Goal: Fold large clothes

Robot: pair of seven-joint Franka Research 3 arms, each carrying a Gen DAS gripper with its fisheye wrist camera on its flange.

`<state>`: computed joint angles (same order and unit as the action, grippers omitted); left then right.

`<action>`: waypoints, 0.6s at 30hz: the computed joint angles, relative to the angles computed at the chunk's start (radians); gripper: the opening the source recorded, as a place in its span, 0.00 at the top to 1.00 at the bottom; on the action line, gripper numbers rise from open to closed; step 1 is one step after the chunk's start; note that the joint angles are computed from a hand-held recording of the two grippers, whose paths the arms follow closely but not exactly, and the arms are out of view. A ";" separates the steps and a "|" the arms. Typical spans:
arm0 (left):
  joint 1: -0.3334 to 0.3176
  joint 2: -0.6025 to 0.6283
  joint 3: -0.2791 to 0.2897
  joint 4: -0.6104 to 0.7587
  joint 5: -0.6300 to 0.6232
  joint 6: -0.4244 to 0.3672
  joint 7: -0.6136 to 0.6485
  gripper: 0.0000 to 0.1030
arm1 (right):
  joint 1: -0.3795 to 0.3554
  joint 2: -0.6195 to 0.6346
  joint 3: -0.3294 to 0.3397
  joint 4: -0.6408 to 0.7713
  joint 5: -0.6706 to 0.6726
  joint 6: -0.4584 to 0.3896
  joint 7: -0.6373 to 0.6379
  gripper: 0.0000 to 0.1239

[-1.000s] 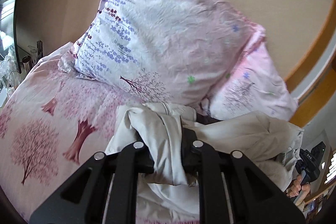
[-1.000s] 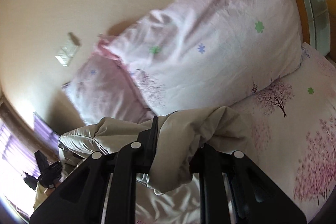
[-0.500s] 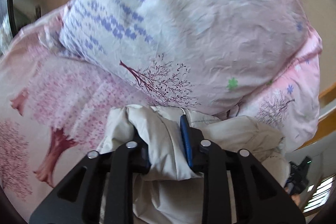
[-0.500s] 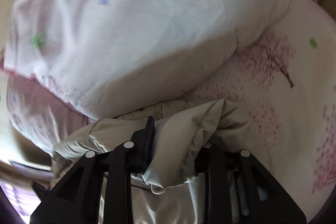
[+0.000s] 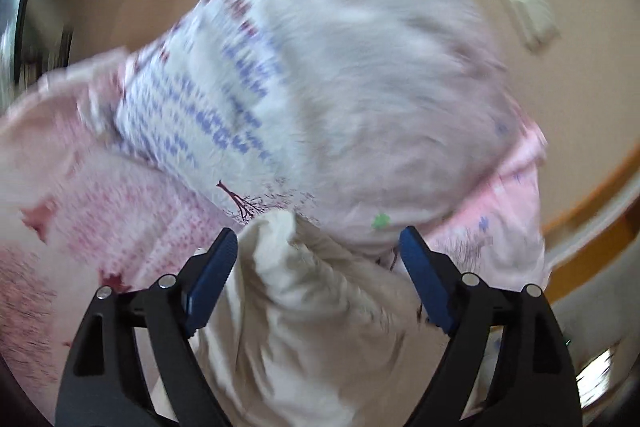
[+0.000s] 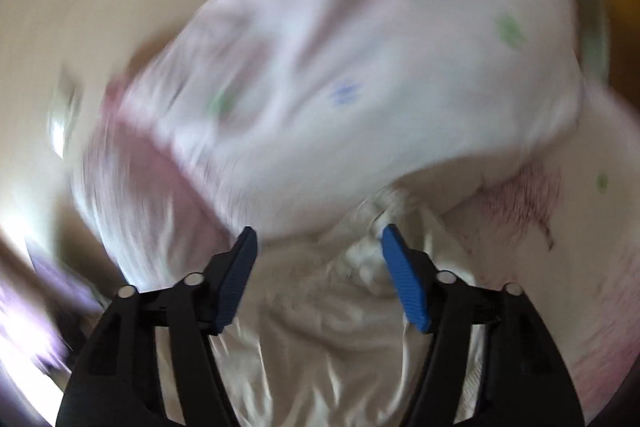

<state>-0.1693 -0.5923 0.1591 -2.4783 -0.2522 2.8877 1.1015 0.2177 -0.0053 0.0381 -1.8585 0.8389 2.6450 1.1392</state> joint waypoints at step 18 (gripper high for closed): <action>0.104 0.095 -0.289 0.100 0.397 -0.314 -0.088 0.18 | 0.144 0.154 0.051 0.153 -0.798 -0.252 0.357 0.74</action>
